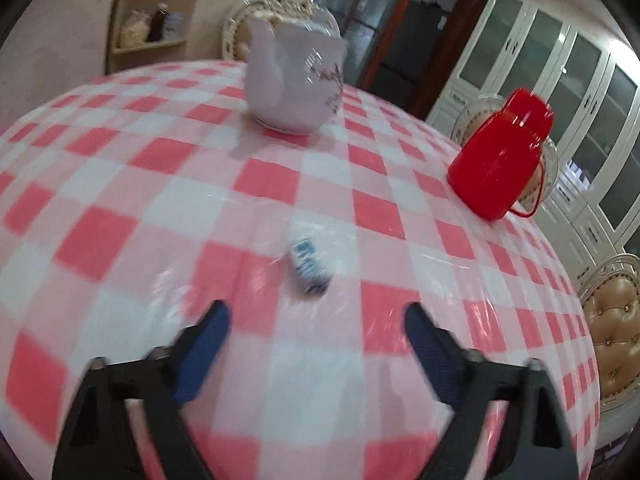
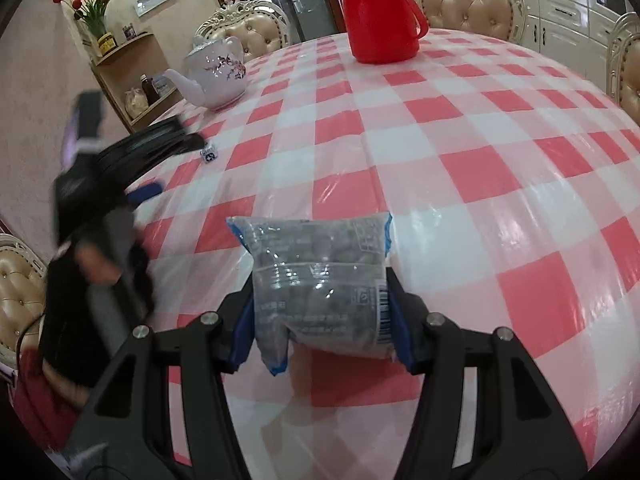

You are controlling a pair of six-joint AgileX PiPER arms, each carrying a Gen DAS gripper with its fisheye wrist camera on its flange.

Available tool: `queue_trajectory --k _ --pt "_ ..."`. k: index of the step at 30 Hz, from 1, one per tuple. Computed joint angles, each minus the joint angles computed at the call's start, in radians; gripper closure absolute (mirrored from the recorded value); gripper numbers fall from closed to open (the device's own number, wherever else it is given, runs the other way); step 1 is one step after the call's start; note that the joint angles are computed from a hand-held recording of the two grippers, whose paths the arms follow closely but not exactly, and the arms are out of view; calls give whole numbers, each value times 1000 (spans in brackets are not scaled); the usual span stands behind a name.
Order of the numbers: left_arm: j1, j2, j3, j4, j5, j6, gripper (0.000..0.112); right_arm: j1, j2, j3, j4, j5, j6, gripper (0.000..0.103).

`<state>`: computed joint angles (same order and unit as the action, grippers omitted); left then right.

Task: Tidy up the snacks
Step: 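Grasp the small white-and-blue item with the left tool, then carry both items to the purple-rimmed bin and open both tools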

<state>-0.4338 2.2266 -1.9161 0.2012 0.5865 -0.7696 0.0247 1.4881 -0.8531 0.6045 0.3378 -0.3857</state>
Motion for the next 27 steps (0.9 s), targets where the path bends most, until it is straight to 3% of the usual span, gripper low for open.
queue_trajectory --k 2,4,6,8,11,15,21,27 --pt "7 87 -169 -39 103 74 44 -1 10 -8 24 10 -19 43" --pt "-6 154 -290 10 176 66 47 4 13 -11 45 13 -42 43" --pt "-10 189 -359 30 232 75 59 10 15 -14 52 20 -53 43" --pt "-17 192 -364 59 259 92 89 15 15 -15 61 29 -65 43" --pt "7 120 -225 -35 161 176 91 27 10 -11 46 23 -55 43" --pt "-1 4 -28 -35 61 191 91 20 10 -6 80 17 -92 43" --pt "-56 -201 318 108 -83 55 91 10 8 -3 120 17 -142 43" --pt "-124 -353 555 270 -151 -122 91 -9 7 -1 157 28 -177 43"
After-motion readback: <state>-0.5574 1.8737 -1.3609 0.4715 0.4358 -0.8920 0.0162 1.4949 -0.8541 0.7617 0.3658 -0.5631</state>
